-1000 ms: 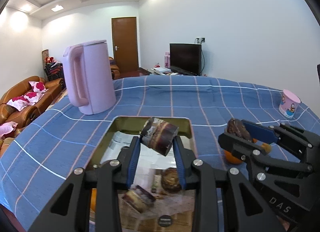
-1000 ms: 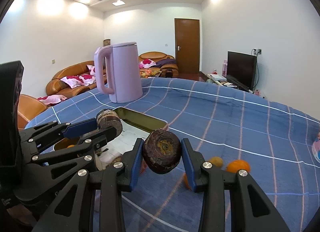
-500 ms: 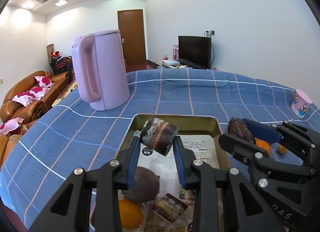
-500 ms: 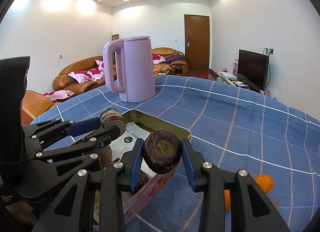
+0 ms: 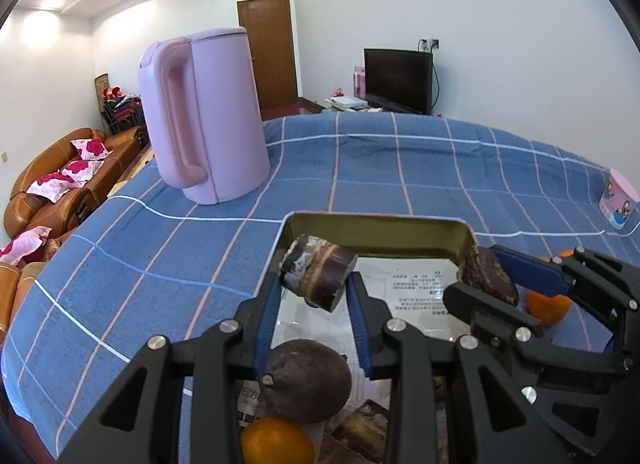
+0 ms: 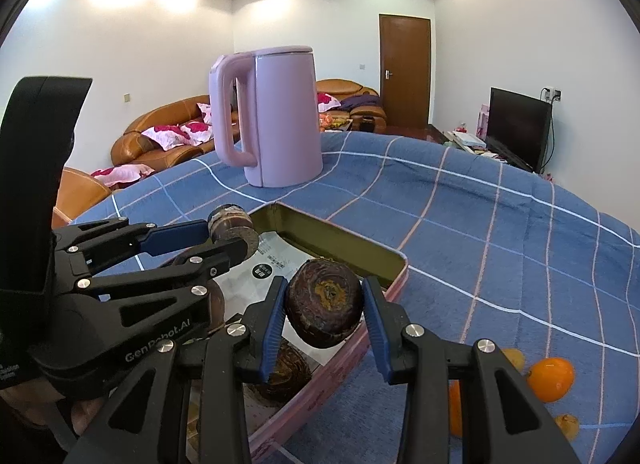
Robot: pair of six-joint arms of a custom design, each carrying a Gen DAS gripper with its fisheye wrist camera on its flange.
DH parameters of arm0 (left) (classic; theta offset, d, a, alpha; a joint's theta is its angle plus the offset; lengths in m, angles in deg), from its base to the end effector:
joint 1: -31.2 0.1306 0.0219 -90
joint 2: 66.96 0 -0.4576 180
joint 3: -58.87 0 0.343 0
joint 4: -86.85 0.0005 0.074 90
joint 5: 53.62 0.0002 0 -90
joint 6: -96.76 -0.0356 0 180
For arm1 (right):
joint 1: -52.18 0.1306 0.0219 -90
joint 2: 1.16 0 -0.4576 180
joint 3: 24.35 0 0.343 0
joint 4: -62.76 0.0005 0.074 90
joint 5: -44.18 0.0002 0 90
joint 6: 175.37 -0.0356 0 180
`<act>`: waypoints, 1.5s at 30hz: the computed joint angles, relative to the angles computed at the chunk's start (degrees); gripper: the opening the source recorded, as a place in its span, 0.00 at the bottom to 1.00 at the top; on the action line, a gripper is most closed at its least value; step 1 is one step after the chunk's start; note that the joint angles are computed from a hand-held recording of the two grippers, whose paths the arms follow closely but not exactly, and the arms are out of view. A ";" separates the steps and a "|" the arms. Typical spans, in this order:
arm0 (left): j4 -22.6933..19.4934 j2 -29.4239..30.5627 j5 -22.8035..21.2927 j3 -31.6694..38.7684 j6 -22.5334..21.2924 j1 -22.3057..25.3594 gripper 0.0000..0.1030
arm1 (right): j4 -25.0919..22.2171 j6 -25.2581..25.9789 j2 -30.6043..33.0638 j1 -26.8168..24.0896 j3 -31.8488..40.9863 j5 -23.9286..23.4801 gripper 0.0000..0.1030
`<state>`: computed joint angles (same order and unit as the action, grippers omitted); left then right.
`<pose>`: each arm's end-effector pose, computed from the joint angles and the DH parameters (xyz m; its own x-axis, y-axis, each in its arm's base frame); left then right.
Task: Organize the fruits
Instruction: 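Lower both items into the tin and open both grippers, then grasp an orange with the right gripper while the left moves toward the fruits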
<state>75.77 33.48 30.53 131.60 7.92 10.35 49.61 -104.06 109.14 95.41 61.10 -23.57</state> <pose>0.4624 -0.1728 0.3524 -0.5910 0.2035 -0.7806 0.2679 0.9622 0.0481 0.4293 0.3844 0.3496 -0.5584 -0.1179 -0.8212 -0.2508 0.9675 0.0317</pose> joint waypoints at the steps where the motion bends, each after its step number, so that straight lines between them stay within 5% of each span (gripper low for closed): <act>1: -0.16 -0.09 -0.09 -0.05 0.13 -0.02 0.34 | -0.37 0.10 0.22 -0.01 0.30 -0.33 0.39; 15: -0.03 -0.82 -0.48 -0.70 0.17 0.03 0.40 | -0.44 -0.01 0.77 -0.48 0.41 -2.01 0.40; 21: 1.86 -2.15 -0.50 -2.33 2.17 0.43 0.72 | 1.63 -1.64 -0.83 -0.40 -2.03 -0.17 0.53; 32: 6.61 -4.31 -1.45 -6.65 3.87 -1.62 0.74 | -0.03 -7.75 -11.04 -1.27 -14.18 10.60 0.54; 45: 6.23 -4.88 -1.80 -6.95 3.16 -3.84 0.74 | -4.83 -7.45 -8.44 -2.44 -11.14 6.15 0.54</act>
